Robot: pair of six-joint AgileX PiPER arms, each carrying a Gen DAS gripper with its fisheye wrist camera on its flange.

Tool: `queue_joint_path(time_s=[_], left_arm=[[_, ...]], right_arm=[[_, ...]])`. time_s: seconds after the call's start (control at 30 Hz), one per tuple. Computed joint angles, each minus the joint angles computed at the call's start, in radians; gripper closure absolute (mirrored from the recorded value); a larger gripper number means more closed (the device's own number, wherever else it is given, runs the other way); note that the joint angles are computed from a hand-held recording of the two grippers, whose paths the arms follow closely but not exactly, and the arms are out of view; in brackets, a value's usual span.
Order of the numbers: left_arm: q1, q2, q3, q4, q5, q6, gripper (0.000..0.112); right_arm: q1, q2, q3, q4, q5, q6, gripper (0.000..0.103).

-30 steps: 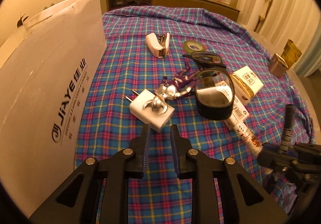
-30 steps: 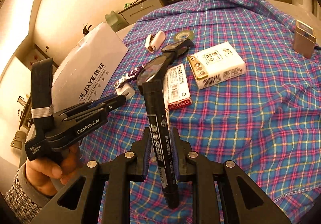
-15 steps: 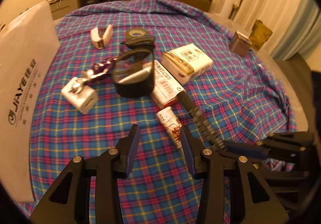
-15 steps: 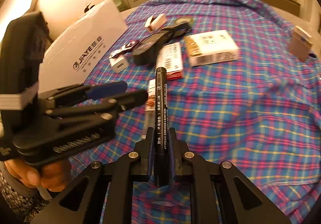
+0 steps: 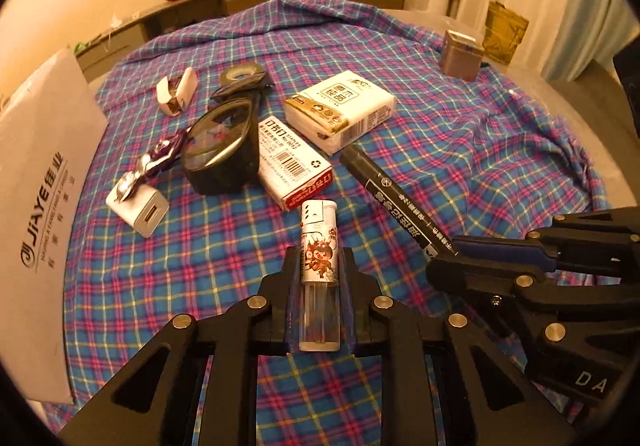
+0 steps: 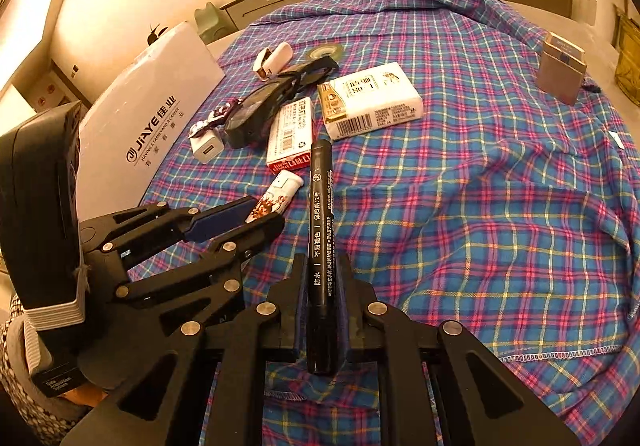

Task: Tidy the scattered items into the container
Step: 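Grasp the black marker with the right tool while the left tool grasps the white lighter, then carry the marker and lighter with both tools over the white box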

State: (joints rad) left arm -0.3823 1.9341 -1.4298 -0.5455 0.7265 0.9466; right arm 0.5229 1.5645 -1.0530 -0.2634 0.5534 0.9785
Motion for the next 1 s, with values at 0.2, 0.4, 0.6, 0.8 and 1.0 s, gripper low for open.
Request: queue_joint_path(time_s=[0.2, 0.4, 0.6, 0.8, 1.0], left_arm=[[0.061, -0.021, -0.031, -0.055, 0.049, 0.002, 0.093], [0.126, -0.044, -0.064, -0.101, 0.085, 0.016, 0.093], [0.196, -0.054, -0.124, -0.148, 0.143, 0.027, 0.093], [0.275, -0.044, -0.210, -0.232, 0.234, 0.044, 0.093], [0.342, 0.012, -0.321, -0.288, 0.308, 0.020, 0.093]], right_arm=[[0.007, -0.015, 0.002, 0.011, -0.044, -0.024, 0.089], [0.039, -0.015, -0.039, -0.035, -0.047, 0.005, 0.089], [0.086, 0.012, -0.114, -0.091, -0.031, 0.021, 0.089], [0.160, 0.054, -0.218, -0.192, 0.026, 0.078, 0.089], [0.206, 0.098, -0.318, -0.250, 0.082, 0.114, 0.089]])
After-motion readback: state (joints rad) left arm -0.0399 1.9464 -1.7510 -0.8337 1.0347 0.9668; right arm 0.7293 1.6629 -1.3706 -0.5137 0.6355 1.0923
